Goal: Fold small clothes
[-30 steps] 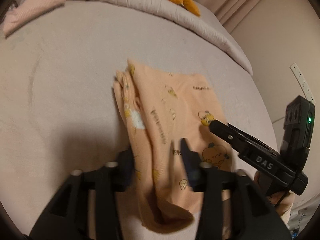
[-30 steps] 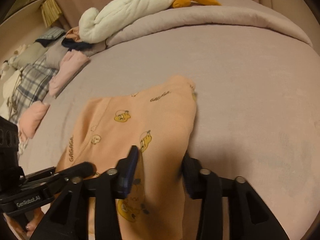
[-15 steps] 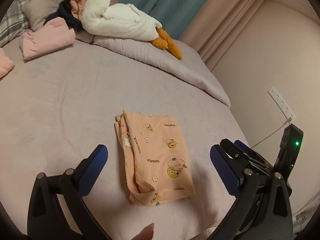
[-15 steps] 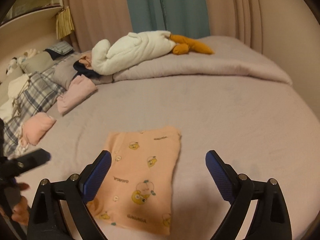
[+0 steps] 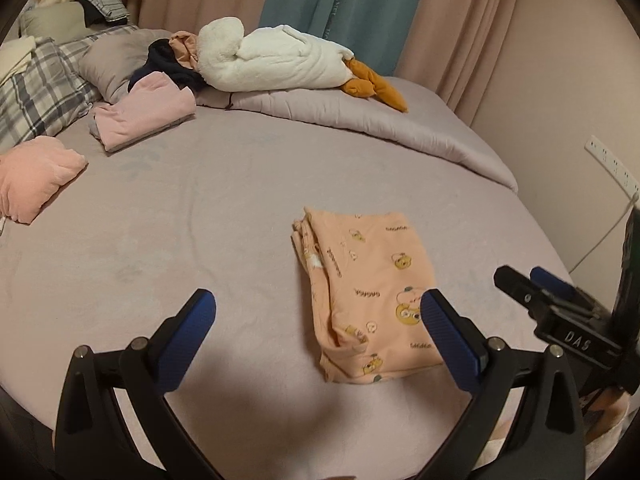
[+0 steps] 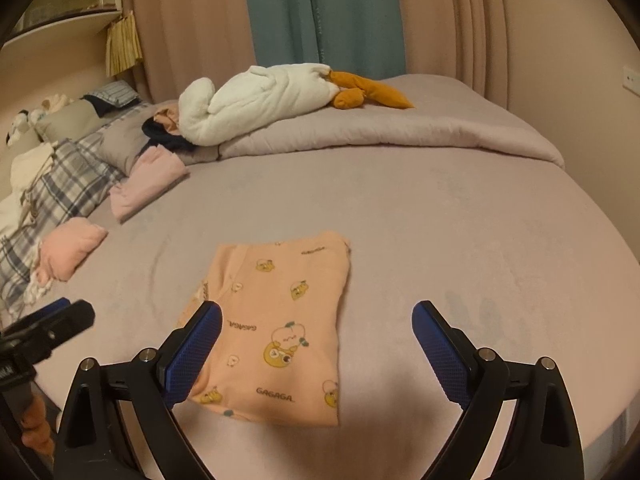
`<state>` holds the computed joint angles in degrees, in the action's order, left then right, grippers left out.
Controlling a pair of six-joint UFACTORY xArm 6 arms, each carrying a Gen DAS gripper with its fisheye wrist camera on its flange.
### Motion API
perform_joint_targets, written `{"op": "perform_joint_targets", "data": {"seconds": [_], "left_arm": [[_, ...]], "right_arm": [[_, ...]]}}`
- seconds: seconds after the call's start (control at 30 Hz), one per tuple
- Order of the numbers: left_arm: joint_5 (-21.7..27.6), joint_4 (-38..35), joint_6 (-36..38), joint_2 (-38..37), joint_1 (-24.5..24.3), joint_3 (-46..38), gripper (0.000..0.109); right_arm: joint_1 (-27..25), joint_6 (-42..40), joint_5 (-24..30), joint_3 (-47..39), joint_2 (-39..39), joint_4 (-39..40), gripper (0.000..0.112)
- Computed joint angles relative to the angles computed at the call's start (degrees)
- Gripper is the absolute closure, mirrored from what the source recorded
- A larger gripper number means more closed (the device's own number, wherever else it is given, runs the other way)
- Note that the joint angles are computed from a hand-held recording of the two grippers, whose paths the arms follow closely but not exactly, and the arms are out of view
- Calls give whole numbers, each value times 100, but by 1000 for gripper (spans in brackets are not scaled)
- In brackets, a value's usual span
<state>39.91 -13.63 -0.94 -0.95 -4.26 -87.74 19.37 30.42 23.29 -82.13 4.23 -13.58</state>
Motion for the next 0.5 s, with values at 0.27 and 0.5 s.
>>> {"op": "perform_joint_targets", "data": {"seconds": [0.27, 0.5], "left_arm": [[83, 280, -75, -67, -47, 141, 6], [208, 302, -36, -60, -39, 112, 6]], "right_arm": [[71, -173, -190, 138, -78, 213, 17], [77, 135, -134, 123, -47, -104, 17]]}}
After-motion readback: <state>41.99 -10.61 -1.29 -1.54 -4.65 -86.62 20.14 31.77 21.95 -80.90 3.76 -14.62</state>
